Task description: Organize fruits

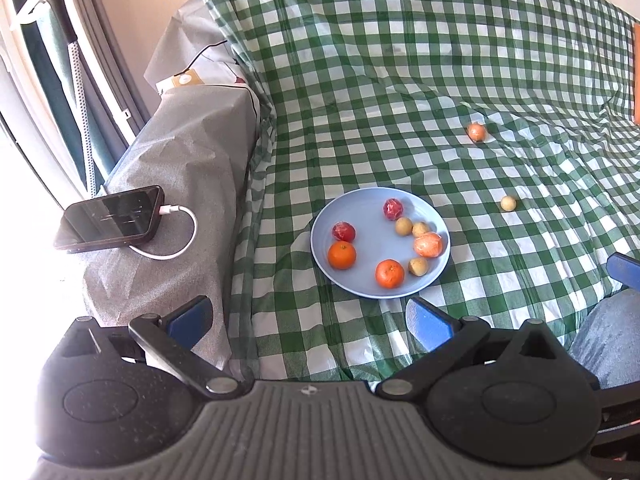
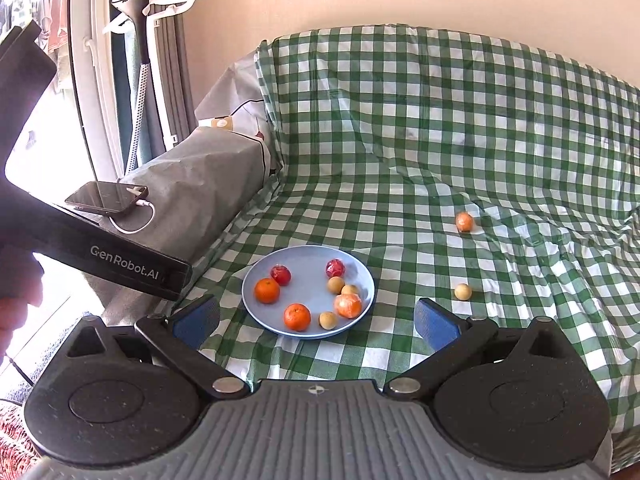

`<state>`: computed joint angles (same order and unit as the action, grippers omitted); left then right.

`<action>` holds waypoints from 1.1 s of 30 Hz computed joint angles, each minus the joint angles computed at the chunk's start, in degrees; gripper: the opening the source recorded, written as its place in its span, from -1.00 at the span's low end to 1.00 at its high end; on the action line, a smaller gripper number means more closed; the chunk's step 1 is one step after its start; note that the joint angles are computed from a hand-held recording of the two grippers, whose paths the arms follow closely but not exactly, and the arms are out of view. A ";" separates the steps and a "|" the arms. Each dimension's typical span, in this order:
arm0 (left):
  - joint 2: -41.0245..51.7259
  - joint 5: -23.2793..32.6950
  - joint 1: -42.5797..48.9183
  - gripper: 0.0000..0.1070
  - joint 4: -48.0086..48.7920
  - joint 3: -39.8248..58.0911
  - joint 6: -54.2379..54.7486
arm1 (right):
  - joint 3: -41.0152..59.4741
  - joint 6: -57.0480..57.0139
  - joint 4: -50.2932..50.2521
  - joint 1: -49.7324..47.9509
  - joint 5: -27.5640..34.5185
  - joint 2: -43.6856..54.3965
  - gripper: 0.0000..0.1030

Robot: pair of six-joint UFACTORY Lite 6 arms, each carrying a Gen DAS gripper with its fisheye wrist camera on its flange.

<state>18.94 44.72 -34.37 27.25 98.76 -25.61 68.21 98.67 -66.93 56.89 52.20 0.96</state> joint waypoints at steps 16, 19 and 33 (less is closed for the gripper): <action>5.17 2.29 0.65 0.92 -1.94 5.12 1.99 | -0.61 1.85 -0.07 -2.28 -2.33 1.04 0.99; 7.12 3.31 0.69 0.92 -2.45 7.75 2.53 | -0.74 2.48 -0.13 -3.28 -3.04 1.37 0.99; 20.66 10.08 0.08 0.92 -4.77 26.68 6.03 | -4.09 5.04 -0.16 -9.19 -7.31 0.95 0.99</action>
